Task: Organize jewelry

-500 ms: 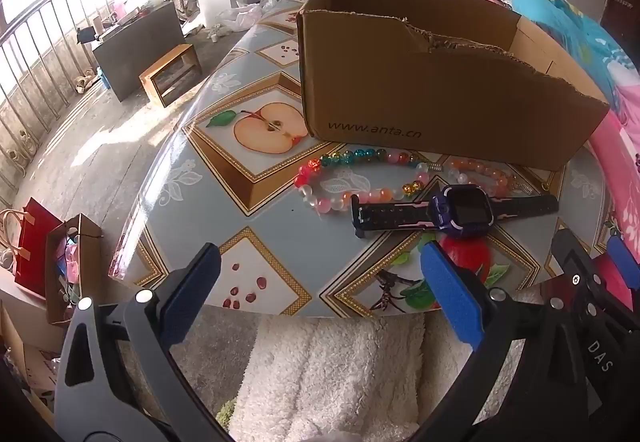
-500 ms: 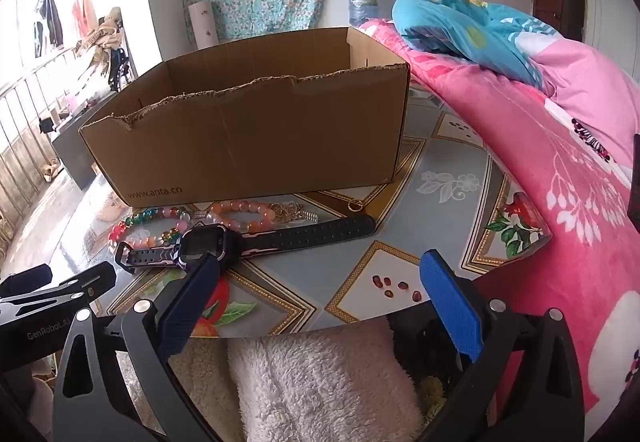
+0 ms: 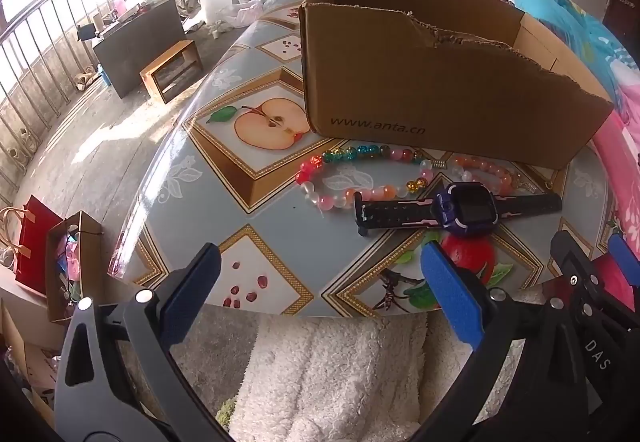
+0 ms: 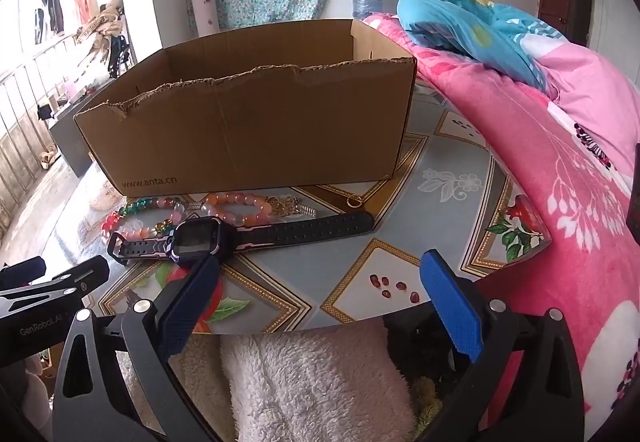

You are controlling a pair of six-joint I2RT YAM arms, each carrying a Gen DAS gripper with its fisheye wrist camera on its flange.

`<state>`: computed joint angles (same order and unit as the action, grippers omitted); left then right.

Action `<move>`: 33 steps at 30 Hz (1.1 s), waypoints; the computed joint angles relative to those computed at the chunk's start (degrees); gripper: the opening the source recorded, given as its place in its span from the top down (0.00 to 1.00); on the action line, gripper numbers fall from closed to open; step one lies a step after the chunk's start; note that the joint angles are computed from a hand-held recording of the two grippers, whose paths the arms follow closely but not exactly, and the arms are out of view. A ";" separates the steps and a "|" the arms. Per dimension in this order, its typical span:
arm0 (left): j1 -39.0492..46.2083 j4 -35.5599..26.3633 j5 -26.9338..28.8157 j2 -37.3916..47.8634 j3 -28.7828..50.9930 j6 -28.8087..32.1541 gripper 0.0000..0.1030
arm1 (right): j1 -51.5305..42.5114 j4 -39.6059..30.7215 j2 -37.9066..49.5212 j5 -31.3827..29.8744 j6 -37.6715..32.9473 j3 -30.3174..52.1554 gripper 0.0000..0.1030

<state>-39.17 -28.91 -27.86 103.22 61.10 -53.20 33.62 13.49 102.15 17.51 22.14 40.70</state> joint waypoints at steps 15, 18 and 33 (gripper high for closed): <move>-0.02 -0.96 -0.68 -1.05 -0.23 -0.28 0.06 | 0.37 -0.81 -0.18 0.18 -0.40 0.33 0.05; -0.03 -0.98 -0.74 -1.06 -0.17 -0.23 0.07 | 0.65 -1.13 -0.10 0.41 -0.42 0.56 0.05; 0.32 -0.66 -0.40 -1.23 -0.69 -0.06 0.06 | 1.09 -2.39 -0.08 0.98 -0.48 1.11 0.05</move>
